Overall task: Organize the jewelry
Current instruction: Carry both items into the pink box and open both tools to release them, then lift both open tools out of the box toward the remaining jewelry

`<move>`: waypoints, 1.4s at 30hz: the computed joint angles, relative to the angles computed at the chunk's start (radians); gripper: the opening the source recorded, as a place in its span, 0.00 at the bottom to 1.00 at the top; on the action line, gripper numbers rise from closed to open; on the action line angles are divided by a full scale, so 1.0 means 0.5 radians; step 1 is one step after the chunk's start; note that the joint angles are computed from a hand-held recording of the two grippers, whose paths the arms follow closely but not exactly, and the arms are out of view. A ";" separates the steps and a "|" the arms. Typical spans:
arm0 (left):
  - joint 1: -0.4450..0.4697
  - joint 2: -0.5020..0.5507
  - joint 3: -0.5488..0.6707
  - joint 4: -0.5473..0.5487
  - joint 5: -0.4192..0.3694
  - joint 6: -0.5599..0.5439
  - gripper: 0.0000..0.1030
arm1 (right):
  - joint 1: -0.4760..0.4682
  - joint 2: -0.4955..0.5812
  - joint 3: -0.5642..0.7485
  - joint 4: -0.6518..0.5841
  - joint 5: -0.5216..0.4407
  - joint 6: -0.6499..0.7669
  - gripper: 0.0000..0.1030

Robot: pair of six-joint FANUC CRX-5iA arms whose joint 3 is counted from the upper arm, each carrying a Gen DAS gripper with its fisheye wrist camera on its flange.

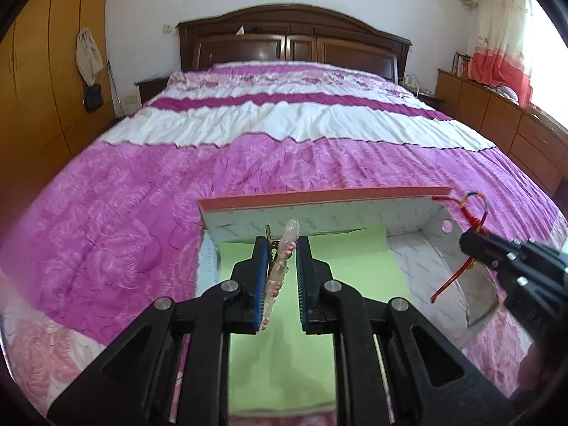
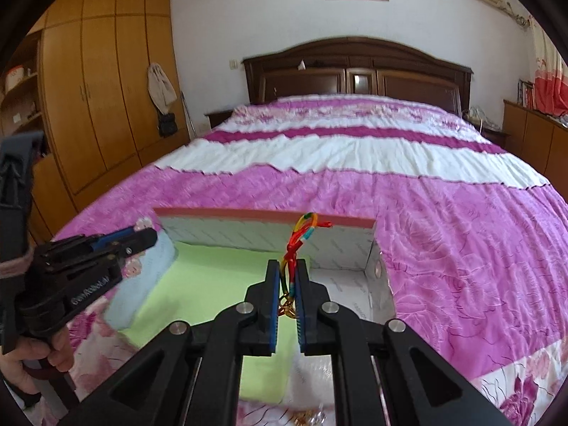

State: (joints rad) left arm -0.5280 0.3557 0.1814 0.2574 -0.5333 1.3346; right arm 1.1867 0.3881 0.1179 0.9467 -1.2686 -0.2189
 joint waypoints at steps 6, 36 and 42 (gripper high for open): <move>-0.022 0.192 0.285 -0.188 -0.249 0.185 0.07 | -0.107 0.061 0.083 -0.278 0.015 0.162 0.09; 0.009 0.168 0.335 -0.066 -0.499 0.112 0.30 | -0.081 -0.015 0.094 -0.383 0.027 0.090 0.41; 0.035 0.030 0.183 0.036 -0.424 0.021 0.33 | 0.007 -0.094 0.017 -0.219 0.017 -0.102 0.42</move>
State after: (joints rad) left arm -0.5104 0.3708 0.2730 0.2756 -0.7454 1.3448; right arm 1.1901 0.3411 0.1263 0.8370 -1.2599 -0.2698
